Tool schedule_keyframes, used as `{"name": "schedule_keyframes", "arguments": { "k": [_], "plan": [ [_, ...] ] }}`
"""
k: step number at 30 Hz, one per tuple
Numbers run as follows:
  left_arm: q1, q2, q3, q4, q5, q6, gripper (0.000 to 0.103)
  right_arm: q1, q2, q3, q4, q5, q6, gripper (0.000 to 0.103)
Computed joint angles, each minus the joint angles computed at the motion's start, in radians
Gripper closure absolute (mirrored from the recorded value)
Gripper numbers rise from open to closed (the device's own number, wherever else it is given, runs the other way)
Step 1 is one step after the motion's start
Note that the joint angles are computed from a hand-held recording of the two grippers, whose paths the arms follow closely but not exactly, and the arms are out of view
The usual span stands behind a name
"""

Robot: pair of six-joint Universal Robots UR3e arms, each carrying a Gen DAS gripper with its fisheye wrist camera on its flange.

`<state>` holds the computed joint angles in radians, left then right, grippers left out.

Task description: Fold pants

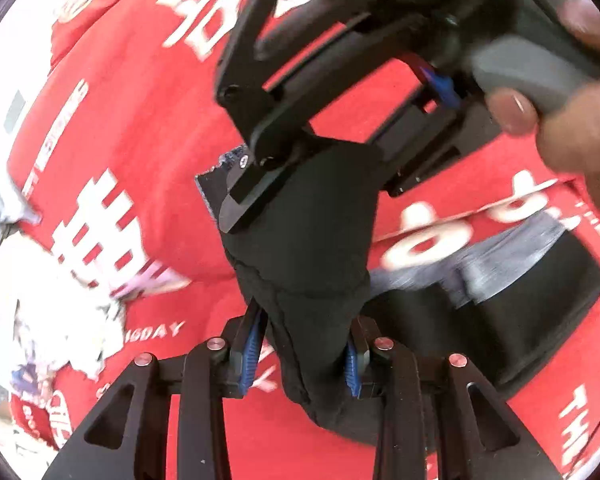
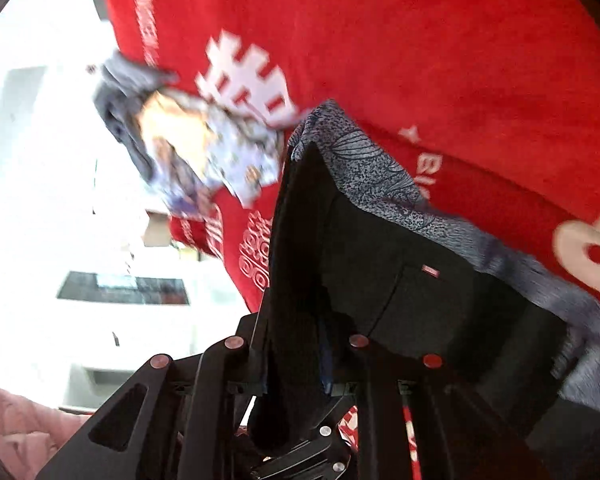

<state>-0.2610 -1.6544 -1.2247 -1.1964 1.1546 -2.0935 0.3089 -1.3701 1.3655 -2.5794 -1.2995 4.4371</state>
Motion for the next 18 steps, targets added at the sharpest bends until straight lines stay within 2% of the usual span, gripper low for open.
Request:
{"name": "schedule_keyframes", "arguments": {
  "k": [5,8,11,14,18],
  "plan": [
    [-0.179,0.112,-0.129,0.02,0.048,-0.044,0.069,0.08,-0.361,0.39,-0.066,-0.184,0.099,0.082],
    [-0.301,0.156,-0.218,0.047,0.102,-0.063,0.069,0.179,-0.56,0.594,-0.064,-0.325,0.217,0.082],
    [-0.415,0.186,-0.317,0.108,0.162,-0.085,0.069,0.308,-0.759,0.763,-0.003,-0.476,0.353,0.083],
    [-0.54,0.19,-0.419,0.199,0.234,-0.113,0.069,0.502,-0.799,0.873,-0.01,-0.662,0.536,0.083],
    [-0.655,0.166,-0.517,0.286,0.321,-0.159,0.069,0.714,-0.791,1.005,-0.047,-0.833,0.757,0.083]
  ]
}}
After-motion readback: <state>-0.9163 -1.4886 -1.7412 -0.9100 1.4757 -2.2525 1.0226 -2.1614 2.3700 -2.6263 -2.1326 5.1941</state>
